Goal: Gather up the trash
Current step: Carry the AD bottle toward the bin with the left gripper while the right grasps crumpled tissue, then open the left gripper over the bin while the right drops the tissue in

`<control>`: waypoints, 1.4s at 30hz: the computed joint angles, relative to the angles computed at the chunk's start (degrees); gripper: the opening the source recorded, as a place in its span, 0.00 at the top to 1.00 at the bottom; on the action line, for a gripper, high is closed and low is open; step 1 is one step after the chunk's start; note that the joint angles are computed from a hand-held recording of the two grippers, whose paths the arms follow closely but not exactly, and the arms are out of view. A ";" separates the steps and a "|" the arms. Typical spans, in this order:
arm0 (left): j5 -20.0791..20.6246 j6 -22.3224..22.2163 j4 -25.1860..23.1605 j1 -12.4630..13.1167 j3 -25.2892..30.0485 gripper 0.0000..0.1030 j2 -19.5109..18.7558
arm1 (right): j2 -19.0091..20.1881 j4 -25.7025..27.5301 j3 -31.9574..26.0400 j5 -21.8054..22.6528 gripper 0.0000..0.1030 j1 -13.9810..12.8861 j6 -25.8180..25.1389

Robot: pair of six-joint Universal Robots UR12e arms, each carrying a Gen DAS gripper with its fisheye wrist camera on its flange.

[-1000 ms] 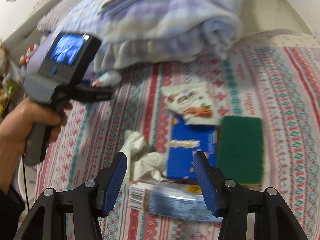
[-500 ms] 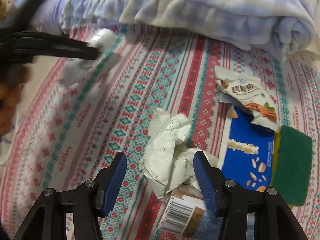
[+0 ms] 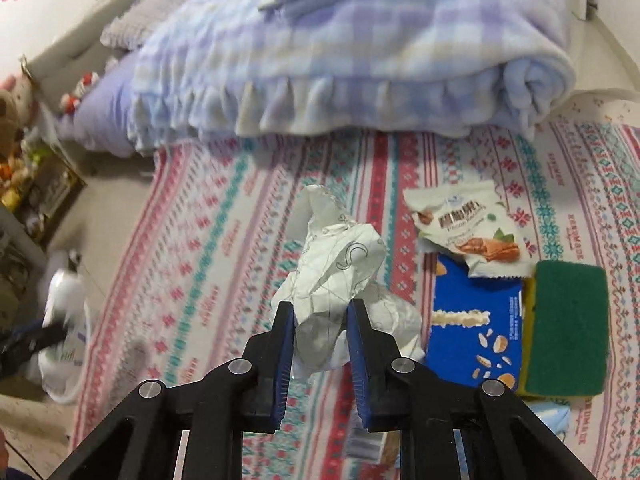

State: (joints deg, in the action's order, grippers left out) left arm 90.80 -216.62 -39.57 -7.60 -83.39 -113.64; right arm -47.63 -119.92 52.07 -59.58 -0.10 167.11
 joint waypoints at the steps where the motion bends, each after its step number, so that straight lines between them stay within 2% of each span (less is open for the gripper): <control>1: -0.51 -1.04 0.85 0.51 -1.24 0.61 0.56 | -0.34 -0.25 0.48 0.55 0.78 -0.05 0.21; 5: -2.83 -5.10 3.85 2.69 -5.97 0.61 2.58 | -2.12 -4.08 3.08 2.68 0.78 0.25 0.93; 8: -2.79 -5.56 5.73 3.63 -8.02 0.61 3.86 | -3.28 -6.98 5.04 3.00 0.78 0.73 1.43; 14: -1.16 -7.87 7.06 5.44 -11.34 0.61 5.80 | -5.46 -6.76 8.63 3.49 0.78 2.45 -2.63; 17: -2.72 -9.06 8.04 6.53 -12.80 0.61 6.57 | -6.52 -6.60 10.53 3.81 0.78 3.45 -4.46; 20: -1.12 -9.10 7.33 6.72 -13.23 0.61 6.99 | -7.25 -6.39 11.95 3.94 0.78 4.22 -5.74; 22: -0.83 -8.94 6.82 6.86 -13.21 0.61 6.93 | -7.42 -6.14 12.38 3.47 0.78 4.80 -6.55; 24: -2.21 -9.54 7.37 7.35 -13.65 0.61 6.99 | -7.53 -5.99 12.79 3.27 0.78 5.26 -6.68; 32: -6.75 -12.64 9.29 8.68 -14.98 0.61 7.04 | -7.31 -2.45 12.67 6.96 0.78 6.89 -7.73; 35: -6.66 -13.17 8.95 8.90 -15.14 0.61 7.08 | -6.78 0.48 11.87 9.90 0.78 7.66 -8.42; 42: -7.15 -15.97 9.06 10.07 -16.05 0.61 7.37 | -6.16 3.01 11.49 11.20 0.78 10.70 -10.04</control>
State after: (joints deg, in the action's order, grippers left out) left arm 83.65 -232.59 -30.51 2.47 -99.44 -106.27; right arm -53.80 -116.91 63.56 -48.38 10.60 157.08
